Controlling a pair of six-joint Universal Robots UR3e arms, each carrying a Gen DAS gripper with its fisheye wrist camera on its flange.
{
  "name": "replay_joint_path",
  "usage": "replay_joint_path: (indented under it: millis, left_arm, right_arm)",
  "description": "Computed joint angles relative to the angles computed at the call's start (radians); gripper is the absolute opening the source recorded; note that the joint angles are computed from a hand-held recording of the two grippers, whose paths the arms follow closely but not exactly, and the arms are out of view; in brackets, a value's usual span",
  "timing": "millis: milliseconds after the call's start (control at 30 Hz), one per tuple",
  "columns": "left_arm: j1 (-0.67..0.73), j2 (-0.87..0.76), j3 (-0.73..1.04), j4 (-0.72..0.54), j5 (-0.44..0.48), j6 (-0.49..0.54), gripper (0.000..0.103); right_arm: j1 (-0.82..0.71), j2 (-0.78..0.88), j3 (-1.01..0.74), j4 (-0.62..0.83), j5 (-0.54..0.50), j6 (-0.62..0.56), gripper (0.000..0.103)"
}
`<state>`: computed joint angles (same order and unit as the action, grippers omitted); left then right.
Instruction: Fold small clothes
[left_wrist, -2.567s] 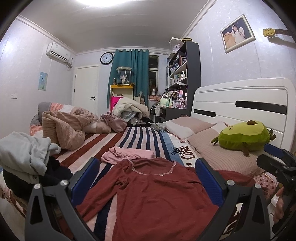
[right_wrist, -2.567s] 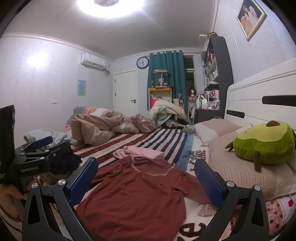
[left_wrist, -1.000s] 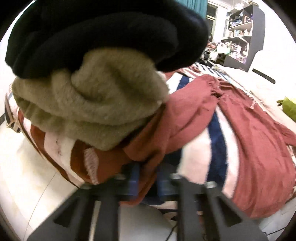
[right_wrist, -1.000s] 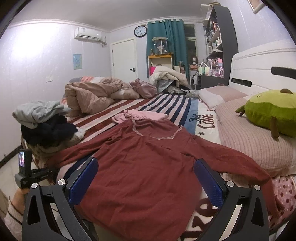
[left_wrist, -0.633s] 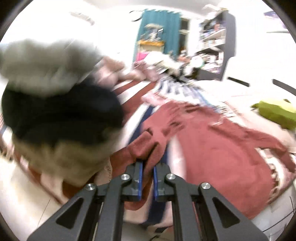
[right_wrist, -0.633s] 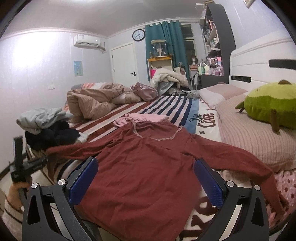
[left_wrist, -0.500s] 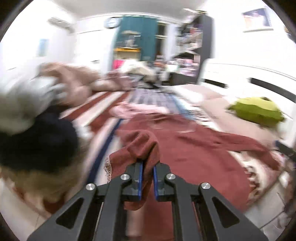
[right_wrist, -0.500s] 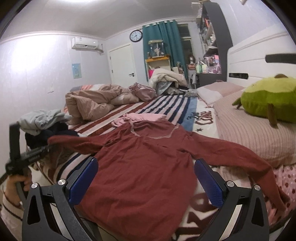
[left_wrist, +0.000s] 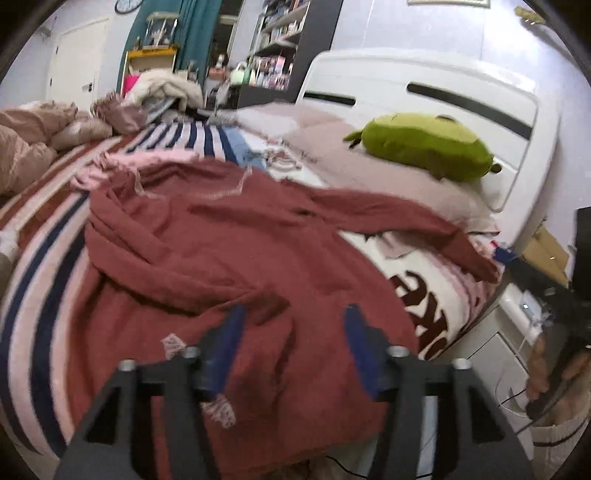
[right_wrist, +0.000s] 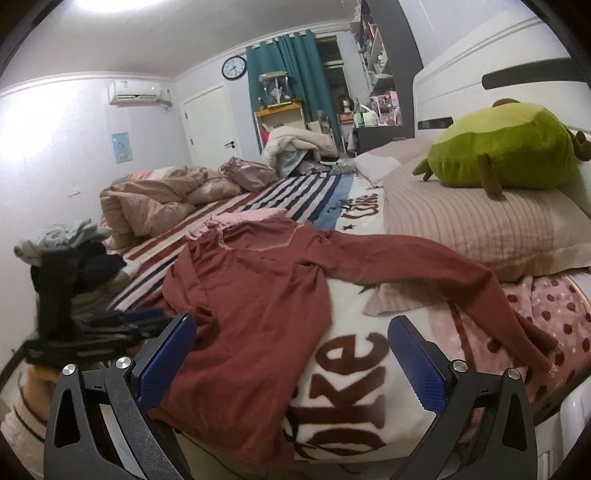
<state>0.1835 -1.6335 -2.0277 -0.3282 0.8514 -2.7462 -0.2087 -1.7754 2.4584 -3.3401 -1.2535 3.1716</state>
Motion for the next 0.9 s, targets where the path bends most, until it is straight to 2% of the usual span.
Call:
replay_joint_path:
  millis: [100, 200, 233, 333, 433, 500, 533, 600, 667, 700, 767, 800, 867, 900]
  left_arm:
    - [0.038, 0.069, -0.042, 0.033, 0.018, -0.019, 0.059]
    - [0.125, 0.153, -0.108, 0.081, 0.038, -0.034, 0.069]
    - [0.151, 0.176, -0.121, 0.090, 0.053, -0.037, 0.072]
    - [0.224, 0.221, -0.157, 0.111, 0.074, -0.035, 0.072]
    - [0.322, 0.254, -0.207, 0.118, 0.028, -0.017, 0.074]
    - [0.364, 0.262, -0.232, 0.124, 0.009, -0.007, 0.075]
    - [0.383, 0.263, -0.243, 0.128, 0.002, -0.001, 0.075]
    - [0.424, 0.263, -0.261, 0.124, -0.023, 0.014, 0.075]
    - [0.454, 0.267, -0.275, 0.113, -0.046, 0.024, 0.075]
    - [0.465, 0.264, -0.276, 0.110, -0.055, 0.028, 0.075]
    - [0.481, 0.261, -0.282, 0.111, -0.066, 0.034, 0.075]
    - [0.485, 0.257, -0.283, 0.113, -0.069, 0.036, 0.075]
    - [0.492, 0.244, -0.282, 0.115, -0.078, 0.044, 0.075]
    - [0.494, 0.239, -0.280, 0.114, -0.082, 0.045, 0.075]
  right_arm:
    - [0.025, 0.046, -0.030, -0.006, 0.015, 0.017, 0.103]
    - [0.101, 0.159, -0.113, -0.026, 0.043, 0.046, 0.103]
    - [0.138, 0.211, -0.157, -0.030, 0.038, 0.053, 0.103]
    - [0.240, 0.367, -0.298, -0.024, 0.033, 0.069, 0.103]
    - [0.322, 0.540, -0.475, 0.022, 0.071, 0.084, 0.103]
    - [0.375, 0.666, -0.623, 0.093, 0.094, 0.090, 0.099]
    - [0.399, 0.716, -0.688, 0.129, 0.083, 0.088, 0.095]
    - [0.449, 0.798, -0.809, 0.201, 0.028, 0.093, 0.095]
    - [0.498, 0.869, -0.920, 0.279, -0.070, 0.104, 0.094]
    - [0.517, 0.897, -0.965, 0.318, -0.125, 0.114, 0.090]
    - [0.547, 0.927, -1.005, 0.343, -0.215, 0.131, 0.069]
    - [0.559, 0.928, -1.008, 0.346, -0.260, 0.130, 0.063]
    - [0.567, 0.917, -0.997, 0.350, -0.319, 0.136, 0.032]
    - [0.556, 0.902, -0.975, 0.341, -0.314, 0.148, 0.023]
